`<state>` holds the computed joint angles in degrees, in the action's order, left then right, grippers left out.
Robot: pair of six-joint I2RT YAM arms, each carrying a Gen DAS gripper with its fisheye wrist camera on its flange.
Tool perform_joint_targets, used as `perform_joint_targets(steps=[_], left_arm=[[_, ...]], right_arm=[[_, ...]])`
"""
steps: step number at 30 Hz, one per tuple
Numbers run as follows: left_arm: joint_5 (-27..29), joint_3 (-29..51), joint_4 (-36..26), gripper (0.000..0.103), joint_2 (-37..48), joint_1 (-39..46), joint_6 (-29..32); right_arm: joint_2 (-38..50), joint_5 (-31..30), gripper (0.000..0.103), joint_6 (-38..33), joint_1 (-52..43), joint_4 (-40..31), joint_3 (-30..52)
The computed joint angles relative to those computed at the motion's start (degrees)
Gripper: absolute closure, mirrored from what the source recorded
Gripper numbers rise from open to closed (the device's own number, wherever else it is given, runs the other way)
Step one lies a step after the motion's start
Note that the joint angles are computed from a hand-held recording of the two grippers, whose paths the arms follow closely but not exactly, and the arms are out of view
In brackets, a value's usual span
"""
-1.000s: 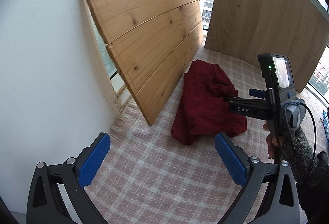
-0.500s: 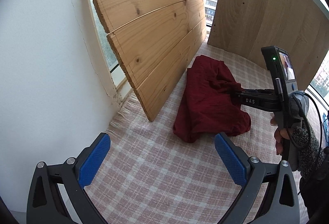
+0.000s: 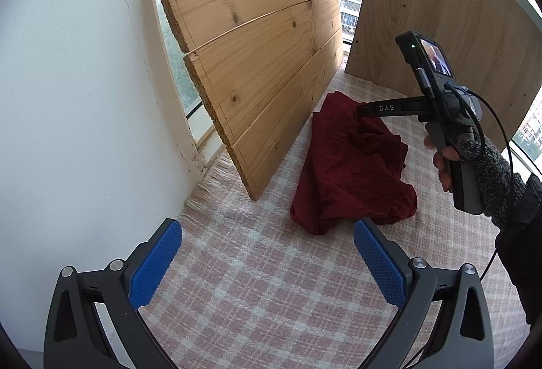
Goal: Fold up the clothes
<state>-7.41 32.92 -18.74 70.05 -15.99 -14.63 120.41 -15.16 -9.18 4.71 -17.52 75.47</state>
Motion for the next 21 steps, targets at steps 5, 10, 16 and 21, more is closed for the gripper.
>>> perform_joint_targets(steps=[5, 10, 16, 21], left_arm=[[0.35, 0.18, 0.3, 0.001, 0.81, 0.34, -0.38], [0.65, 0.6, -0.01, 0.001, 0.62, -1.51, -0.39], [0.23, 0.03, -1.35, 0.001, -2.52, -0.3, -0.18], [0.64, -0.38, -3.05, 0.001, -5.35, 0.38, -0.13]], right_arm=[[-5.55, -3.04, 0.096, -1.07, -0.53, -0.92, -3.73], [-10.58, -7.66, 0.098, -0.67, -2.17, -3.54, -5.32], [-29.15, -16.84, 0.101, -2.6, -6.99, -10.51, -8.61], [-44.73, -28.91, 0.101, -11.3, -21.28, -30.44, -0.51]])
